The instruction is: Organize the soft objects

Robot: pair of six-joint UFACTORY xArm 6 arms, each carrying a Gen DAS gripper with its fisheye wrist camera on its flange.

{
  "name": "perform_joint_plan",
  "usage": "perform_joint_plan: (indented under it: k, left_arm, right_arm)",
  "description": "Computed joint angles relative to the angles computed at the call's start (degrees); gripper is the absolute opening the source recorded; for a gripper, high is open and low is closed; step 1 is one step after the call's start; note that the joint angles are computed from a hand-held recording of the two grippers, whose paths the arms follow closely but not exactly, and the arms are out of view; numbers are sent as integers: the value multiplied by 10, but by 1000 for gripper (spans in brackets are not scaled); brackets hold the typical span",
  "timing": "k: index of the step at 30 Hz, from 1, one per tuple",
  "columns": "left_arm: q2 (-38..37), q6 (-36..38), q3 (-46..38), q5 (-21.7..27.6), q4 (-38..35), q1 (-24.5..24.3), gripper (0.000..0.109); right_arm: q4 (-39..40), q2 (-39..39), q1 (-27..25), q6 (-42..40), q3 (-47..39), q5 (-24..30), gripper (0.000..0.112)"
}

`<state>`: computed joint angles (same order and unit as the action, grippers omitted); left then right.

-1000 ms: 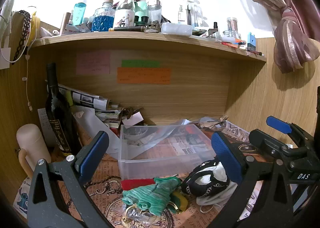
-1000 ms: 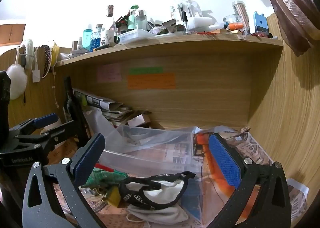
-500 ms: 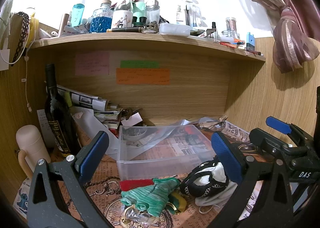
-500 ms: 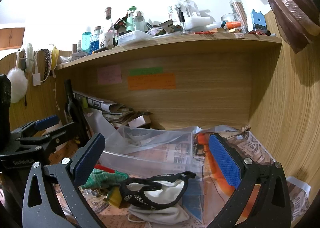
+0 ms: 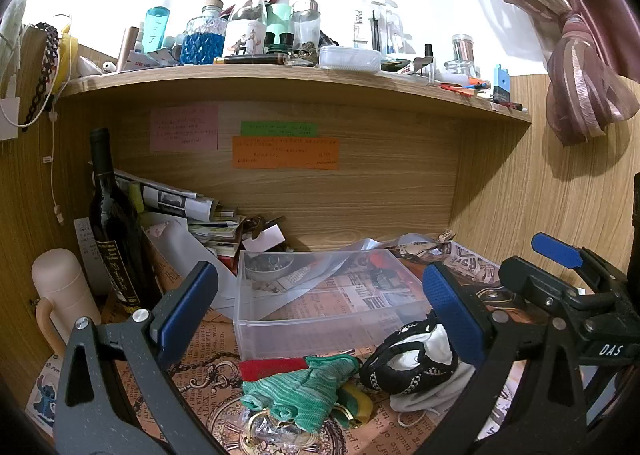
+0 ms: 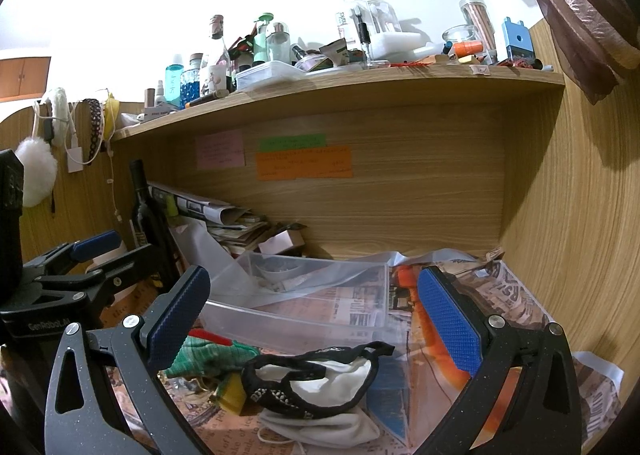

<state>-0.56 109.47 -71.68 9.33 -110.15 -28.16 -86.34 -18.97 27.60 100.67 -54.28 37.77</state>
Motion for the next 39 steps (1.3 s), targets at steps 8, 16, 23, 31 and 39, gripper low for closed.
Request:
perform_joint_plan:
  k: [8, 16, 23, 31, 39]
  left_arm:
    - [0, 5, 0, -1, -4, 0, 103]
    - [0, 5, 0, 0, -5, 0, 103]
    - [0, 2, 0, 0, -3, 0, 103]
    - [1, 5, 0, -1, -5, 0, 103]
    - [7, -14, -1, -11, 16, -6, 103]
  right_arm:
    - [1, 3, 5, 0, -4, 6, 103]
    - [0, 2, 6, 2, -3, 6, 103]
    - [1, 3, 9, 2, -4, 8, 103]
    - [0, 0, 8, 3, -1, 7, 103]
    - [4, 1, 9, 1, -2, 8, 103]
